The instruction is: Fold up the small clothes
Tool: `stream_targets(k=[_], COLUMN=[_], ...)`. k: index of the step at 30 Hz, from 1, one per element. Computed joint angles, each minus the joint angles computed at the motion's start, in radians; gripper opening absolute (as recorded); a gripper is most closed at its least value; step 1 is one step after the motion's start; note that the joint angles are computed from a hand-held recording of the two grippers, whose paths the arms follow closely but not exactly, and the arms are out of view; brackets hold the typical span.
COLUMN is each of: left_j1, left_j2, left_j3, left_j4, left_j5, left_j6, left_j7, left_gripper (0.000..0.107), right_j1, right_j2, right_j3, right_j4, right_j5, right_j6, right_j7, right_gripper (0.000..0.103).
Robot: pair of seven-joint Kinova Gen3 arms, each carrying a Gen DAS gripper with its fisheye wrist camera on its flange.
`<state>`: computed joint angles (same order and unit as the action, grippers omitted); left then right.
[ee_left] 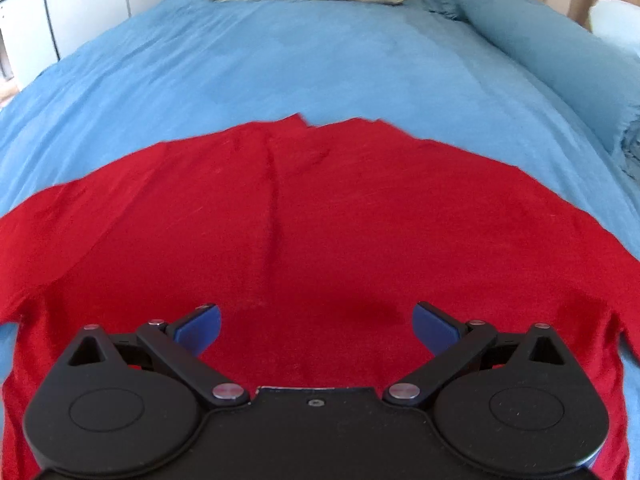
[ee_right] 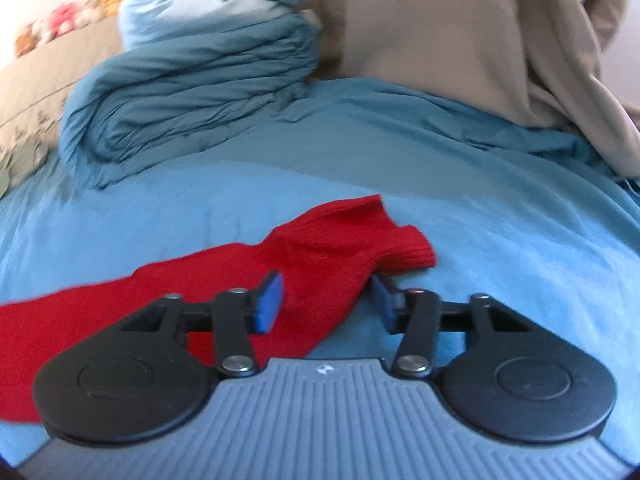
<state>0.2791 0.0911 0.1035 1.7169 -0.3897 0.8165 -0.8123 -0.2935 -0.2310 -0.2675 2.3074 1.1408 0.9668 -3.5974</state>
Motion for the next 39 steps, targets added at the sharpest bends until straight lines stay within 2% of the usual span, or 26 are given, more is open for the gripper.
stream_targets(k=[4, 5, 6, 9, 12, 17, 19, 21, 23, 25, 27, 29, 30, 32, 34, 37, 38, 39], left_j1=[-0.022, -0.023, -0.029, -0.034, -0.044, -0.076, -0.103, -0.125, -0.17, -0.191, -0.215, -0.237, -0.245, -0.255, -0.265, -0.317, -0.306, -0.295], left_j2=[-0.004, -0.003, -0.003, 0.005, 0.008, -0.072, -0.115, -0.144, -0.174, -0.209, -0.235, -0.254, -0.26, -0.276, -0.288, -0.296, -0.295, -0.29], left_j3=[-0.007, -0.007, -0.009, -0.01, -0.013, -0.023, -0.029, -0.043, -0.026, -0.044, -0.059, -0.064, -0.07, -0.089, -0.098, -0.038, -0.048, -0.06], left_j4=[0.01, 0.014, 0.02, 0.019, 0.012, 0.069, 0.094, 0.107, 0.127, 0.156, 0.181, 0.203, 0.209, 0.235, 0.255, 0.266, 0.267, 0.26], left_j5=[0.036, 0.035, 0.034, 0.035, 0.061, 0.106, 0.141, 0.18, 0.166, 0.179, 0.208, 0.222, 0.235, 0.282, 0.313, 0.284, 0.29, 0.31], left_j6=[0.006, 0.0, -0.01, -0.016, -0.018, -0.097, -0.124, -0.133, -0.132, -0.145, -0.148, -0.153, -0.157, -0.185, -0.219, -0.249, -0.259, -0.261], left_j7=[-0.032, -0.037, -0.05, -0.08, -0.113, -0.148, -0.189, -0.24, -0.235, -0.265, -0.319, -0.362, -0.387, -0.439, -0.455, -0.403, -0.41, -0.433], left_gripper=[0.103, 0.103, 0.103, 0.103, 0.103, 0.103, 0.103, 0.103, 0.103, 0.103, 0.103, 0.103, 0.103, 0.103, 0.103, 0.103, 0.103, 0.103], right_j1=[0.022, 0.028, 0.033, 0.008, -0.021, -0.173, -0.223, -0.207, -0.231, -0.315, -0.408, -0.487, -0.507, -0.502, -0.485, -0.505, -0.508, -0.512], right_j2=[0.0, -0.003, -0.004, -0.018, -0.043, -0.012, 0.034, 0.109, 0.201, 0.294, 0.387, 0.479, 0.522, 0.582, 0.612, 0.609, 0.608, 0.597], right_j3=[-0.004, -0.009, -0.011, -0.008, -0.008, 0.007, 0.005, -0.065, -0.11, -0.082, -0.027, 0.001, -0.009, -0.083, -0.141, -0.124, -0.109, -0.103], right_j4=[-0.017, -0.017, -0.019, -0.036, -0.086, -0.222, -0.27, -0.328, -0.386, -0.44, -0.492, -0.542, -0.572, -0.612, -0.622, -0.616, -0.614, -0.594], right_j5=[-0.033, -0.037, -0.037, -0.017, 0.01, 0.109, 0.19, 0.271, 0.353, 0.391, 0.364, 0.297, 0.261, 0.234, 0.251, 0.244, 0.25, 0.251], right_j6=[0.003, 0.001, -0.006, -0.011, -0.067, -0.188, -0.264, -0.342, -0.377, -0.426, -0.459, -0.426, -0.386, -0.304, -0.26, -0.276, -0.292, -0.302], right_j7=[0.014, 0.022, 0.032, 0.06, 0.111, 0.144, 0.087, 0.019, -0.023, -0.012, 0.059, 0.14, 0.181, 0.262, 0.321, 0.365, 0.37, 0.376], right_gripper=[0.031, 0.025, 0.023, 0.023, 0.023, 0.023, 0.023, 0.023, 0.023, 0.023, 0.022, 0.022, 0.022, 0.022, 0.023, 0.028, 0.033, 0.046])
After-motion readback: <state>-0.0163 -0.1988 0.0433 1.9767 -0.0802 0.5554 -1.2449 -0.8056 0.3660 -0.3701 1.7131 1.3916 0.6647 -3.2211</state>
